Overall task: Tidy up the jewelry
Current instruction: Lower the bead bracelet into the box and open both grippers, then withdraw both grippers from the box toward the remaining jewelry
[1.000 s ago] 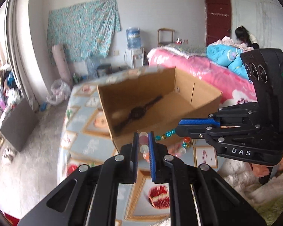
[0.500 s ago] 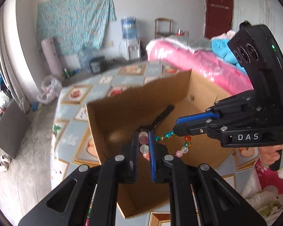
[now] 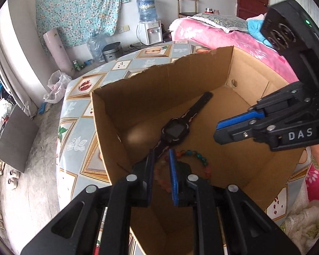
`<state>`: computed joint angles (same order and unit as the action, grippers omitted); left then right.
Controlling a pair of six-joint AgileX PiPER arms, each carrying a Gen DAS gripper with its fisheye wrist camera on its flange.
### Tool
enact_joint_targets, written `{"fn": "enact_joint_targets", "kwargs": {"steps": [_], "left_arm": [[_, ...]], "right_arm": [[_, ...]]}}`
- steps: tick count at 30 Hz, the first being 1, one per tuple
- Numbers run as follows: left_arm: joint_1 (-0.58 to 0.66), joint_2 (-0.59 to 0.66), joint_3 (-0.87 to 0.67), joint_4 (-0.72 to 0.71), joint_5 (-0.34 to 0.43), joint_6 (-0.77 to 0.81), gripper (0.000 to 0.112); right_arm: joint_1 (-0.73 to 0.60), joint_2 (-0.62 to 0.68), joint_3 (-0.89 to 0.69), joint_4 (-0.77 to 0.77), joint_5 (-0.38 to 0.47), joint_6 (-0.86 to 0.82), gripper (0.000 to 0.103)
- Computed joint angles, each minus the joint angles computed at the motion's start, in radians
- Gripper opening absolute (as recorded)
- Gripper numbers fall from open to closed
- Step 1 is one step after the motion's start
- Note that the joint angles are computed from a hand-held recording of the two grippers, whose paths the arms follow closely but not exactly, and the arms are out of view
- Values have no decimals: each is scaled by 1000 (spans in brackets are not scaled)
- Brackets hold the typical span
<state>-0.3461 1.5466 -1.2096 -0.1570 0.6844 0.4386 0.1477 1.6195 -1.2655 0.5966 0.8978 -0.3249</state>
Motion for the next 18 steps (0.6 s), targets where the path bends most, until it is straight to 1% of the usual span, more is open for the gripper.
{"fn": "enact_joint_targets", "kwargs": {"steps": [1,3,7,9,10,11,13,16,18], "left_arm": [[4,-6,1,-3,-2,0,16],[20,-27,9,-30,-7,20,18],[57,-110,57,-124,-30,86,28],[76,-172,96,-186,-45,136,36],[89,-215,124,-231,-50,175,44],[103,-260,155,-284,-49,225,55],[119,-333,209,-343,-51,284,68],[144,-435,282,-420,-15,365,79],[168,-491,326,-469,36,403,82]], "right_arm": [[-4,-28,20,-2,-12,-1,19],[-15,-63,46,10,-31,-12,26],[-52,-176,118,47,-64,-36,32],[-78,-249,163,77,-74,-55,39],[-87,-277,185,92,-81,-67,41],[-100,-314,207,103,-81,-77,48],[-122,-379,241,113,-69,-89,57],[-179,-479,302,173,-24,-143,61],[-236,-541,358,242,19,-198,61]]}}
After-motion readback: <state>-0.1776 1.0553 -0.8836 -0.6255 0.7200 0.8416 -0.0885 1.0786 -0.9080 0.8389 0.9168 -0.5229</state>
